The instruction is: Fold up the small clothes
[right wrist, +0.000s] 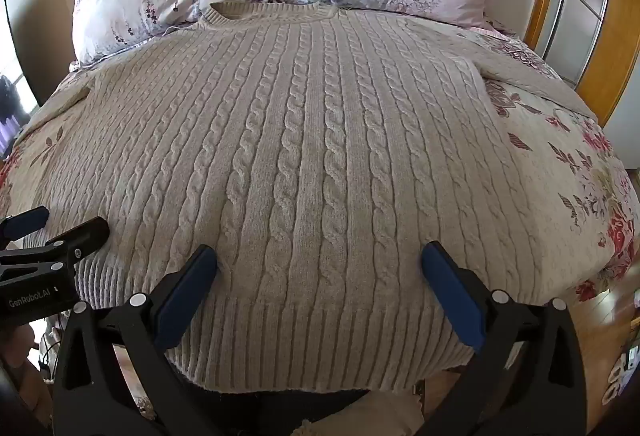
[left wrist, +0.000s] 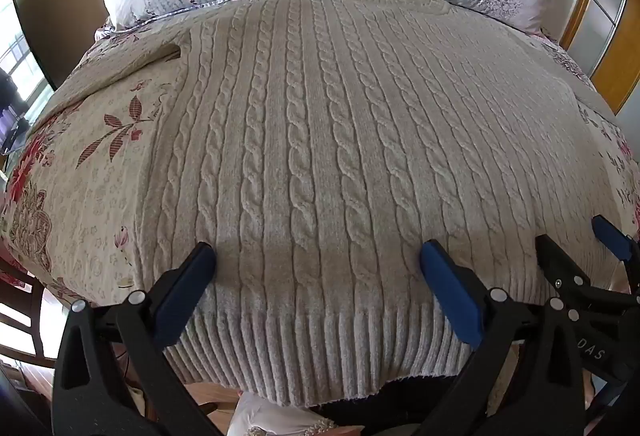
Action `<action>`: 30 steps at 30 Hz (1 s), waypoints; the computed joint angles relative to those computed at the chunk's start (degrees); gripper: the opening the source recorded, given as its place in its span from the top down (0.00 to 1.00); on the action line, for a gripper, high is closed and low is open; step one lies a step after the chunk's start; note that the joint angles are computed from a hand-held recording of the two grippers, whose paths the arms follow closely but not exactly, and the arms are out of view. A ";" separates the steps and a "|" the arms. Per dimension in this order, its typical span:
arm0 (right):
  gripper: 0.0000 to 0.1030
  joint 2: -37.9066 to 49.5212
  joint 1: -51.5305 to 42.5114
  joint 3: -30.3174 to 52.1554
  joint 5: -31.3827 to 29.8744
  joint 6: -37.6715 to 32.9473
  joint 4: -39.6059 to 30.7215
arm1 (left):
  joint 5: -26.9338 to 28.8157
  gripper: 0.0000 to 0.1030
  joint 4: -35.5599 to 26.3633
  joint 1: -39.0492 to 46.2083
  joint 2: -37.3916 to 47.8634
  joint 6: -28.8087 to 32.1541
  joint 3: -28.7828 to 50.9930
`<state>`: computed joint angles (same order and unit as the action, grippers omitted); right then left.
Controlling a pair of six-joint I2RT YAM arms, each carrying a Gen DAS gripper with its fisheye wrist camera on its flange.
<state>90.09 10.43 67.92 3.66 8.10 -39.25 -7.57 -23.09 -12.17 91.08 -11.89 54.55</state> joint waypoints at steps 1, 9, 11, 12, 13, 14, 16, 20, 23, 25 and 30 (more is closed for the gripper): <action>0.01 -0.06 0.01 -0.09 0.02 0.02 0.12 | -0.08 0.02 -0.06 -0.03 0.04 0.01 0.04; 0.01 -0.09 0.01 -0.14 0.02 0.01 0.15 | -0.08 0.02 -0.06 -0.03 0.04 0.01 0.04; 0.01 -0.16 0.02 -0.24 0.05 0.03 0.25 | -0.08 0.02 -0.06 -0.03 0.04 0.01 0.04; 0.01 -0.16 0.02 -0.24 0.05 0.03 0.25 | -0.08 0.02 -0.06 -0.03 0.04 0.01 0.04; 0.01 -0.12 0.03 -0.19 0.05 0.04 0.27 | -0.08 0.02 -0.06 -0.03 0.04 0.01 0.04; 0.01 -0.06 0.02 -0.12 0.05 0.03 0.24 | -0.08 0.02 -0.06 -0.03 0.04 0.01 0.04; 0.01 -0.18 0.01 -0.28 0.03 0.00 0.33 | -0.08 0.02 -0.06 -0.03 0.04 0.01 0.04; 0.01 -0.22 0.02 -0.34 0.05 0.00 0.38 | -0.14 0.02 -0.03 -0.05 0.04 0.03 0.03; 0.01 -0.25 0.02 -0.42 0.06 0.02 0.50 | -0.14 0.02 -0.03 -0.05 0.04 0.03 0.03; 0.01 -0.24 0.02 -0.43 0.07 0.02 0.53 | -0.14 0.02 -0.03 -0.05 0.04 0.03 0.03; 0.01 -0.26 0.03 -0.51 0.07 0.01 0.62 | -0.16 0.02 0.05 -0.05 0.01 0.05 -0.01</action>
